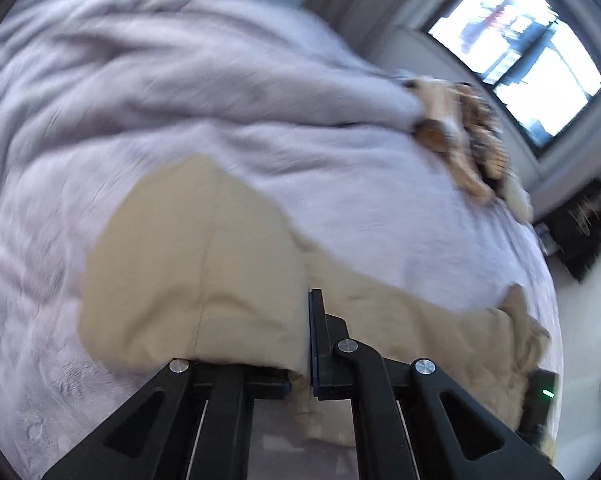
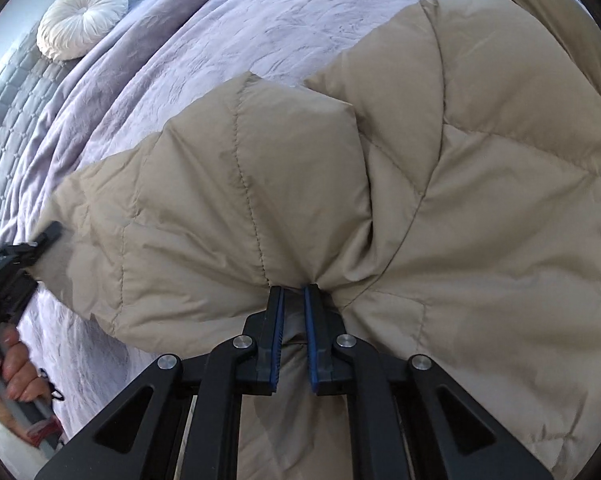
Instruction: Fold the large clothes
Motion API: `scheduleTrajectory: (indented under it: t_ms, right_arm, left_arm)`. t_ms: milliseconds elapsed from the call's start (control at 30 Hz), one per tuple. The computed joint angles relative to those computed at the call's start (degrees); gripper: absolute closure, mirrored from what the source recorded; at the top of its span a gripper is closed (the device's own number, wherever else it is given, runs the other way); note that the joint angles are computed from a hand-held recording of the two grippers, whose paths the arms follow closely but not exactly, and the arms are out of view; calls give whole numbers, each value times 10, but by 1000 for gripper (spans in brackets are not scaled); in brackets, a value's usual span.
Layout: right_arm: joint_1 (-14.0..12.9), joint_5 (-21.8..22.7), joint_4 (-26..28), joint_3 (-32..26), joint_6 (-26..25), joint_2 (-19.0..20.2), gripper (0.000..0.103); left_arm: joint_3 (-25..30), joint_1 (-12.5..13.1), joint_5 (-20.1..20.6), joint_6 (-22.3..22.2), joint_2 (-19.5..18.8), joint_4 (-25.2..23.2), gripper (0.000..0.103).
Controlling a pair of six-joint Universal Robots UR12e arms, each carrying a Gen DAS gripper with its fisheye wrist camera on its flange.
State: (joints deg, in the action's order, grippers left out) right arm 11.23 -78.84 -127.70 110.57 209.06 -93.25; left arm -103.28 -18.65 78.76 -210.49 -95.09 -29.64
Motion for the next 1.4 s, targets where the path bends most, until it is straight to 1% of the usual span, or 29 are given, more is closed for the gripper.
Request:
scheduleTrajectory:
  t_ms: [100, 133, 233, 300, 367, 433, 467, 533, 633, 700, 733, 800, 833, 867, 900, 967, 1000, 1033, 1067, 1100, 1133, 1167, 1200, 1233, 1267, 1300, 1333, 1367, 1400]
  right_arm:
    - [-3, 5, -9, 13, 4, -13, 93]
    - [-7, 12, -17, 19, 7, -17, 93]
    - [-32, 63, -53, 49, 41, -46, 93]
    - [-43, 71, -61, 60, 57, -65, 93]
    - [-55, 54, -60, 75, 62, -100, 90]
    - [-69, 27, -41, 86, 63, -134, 89]
    - [-76, 18, -32, 91, 63, -148, 89]
    - [-102, -5, 0, 108, 61, -191, 89]
    - [-139, -34, 47, 129, 59, -245, 89]
    - [-164, -48, 76, 141, 50, -275, 89]
    - [-178, -48, 86, 148, 45, -289, 90]
    - [-209, -42, 109, 158, 36, -316, 89]
    - [-219, -38, 112, 161, 36, -324, 89]
    - [-238, -28, 120, 164, 23, -334, 89]
    - [-241, -25, 120, 165, 24, -335, 89]
    - [-243, -17, 114, 164, 24, -332, 89]
    - [-257, -9, 125, 169, 12, -344, 89]
    - [-256, -4, 119, 168, 14, -340, 89]
    - [-262, 0, 122, 170, 9, -344, 89]
    - [-258, -1, 117, 167, 12, -337, 89]
    - [-268, 5, 124, 170, 1, -346, 85]
    - [-276, 9, 132, 170, -6, -353, 81]
    - [-281, 14, 140, 171, -11, -361, 70]
    - [-276, 12, 135, 168, -9, -355, 57]
    - [-275, 9, 143, 167, -13, -362, 52]
    - [-262, -2, 137, 161, -12, -354, 45]
    - [-254, -10, 136, 156, -13, -349, 41]
    - [-243, -20, 134, 151, -15, -345, 39]
    - [-219, -42, 123, 140, -16, -329, 32]
  left_arm:
    - [23, -21, -10, 39, -4, 21, 95]
    - [33, -29, -21, 47, -8, 28, 95]
    - [63, -55, -50, 75, -21, 43, 96]
    - [86, -80, -54, 105, -32, 42, 96]
    - [110, -110, -50, 144, -48, 36, 96]
    - [136, -143, -48, 182, -67, 16, 96]
    - [143, -154, -50, 192, -73, 9, 96]
    - [163, -185, -48, 224, -92, -17, 96]
    - [192, -217, -46, 244, -118, -62, 96]
    - [201, -236, -19, 254, -129, -85, 95]
    - [210, -247, 9, 261, -137, -103, 95]
    - [217, -264, 54, 265, -146, -127, 95]
    - [223, -270, 74, 271, -151, -150, 95]
    - [225, -274, 83, 273, -152, -161, 95]
    - [227, -277, 95, 278, -152, -173, 95]
    - [219, -280, 108, 288, -148, -177, 95]
    - [216, -282, 113, 296, -144, -181, 95]
    - [213, -283, 115, 302, -143, -182, 94]
    - [210, -284, 114, 307, -140, -185, 79]
    - [204, -282, 102, 311, -133, -188, 45]
    - [197, -282, 98, 310, -128, -178, 31]
    - [186, -281, 98, 311, -121, -157, 26]
    - [186, -279, 94, 320, -118, -157, 26]
    - [182, -276, 86, 332, -109, -169, 26]
    - [176, -273, 84, 332, -102, -172, 26]
    - [166, -269, 85, 326, -92, -164, 26]
    - [160, -264, 89, 317, -86, -155, 26]
    - [150, -257, 104, 302, -77, -141, 26]
    - [145, -253, 122, 288, -73, -132, 26]
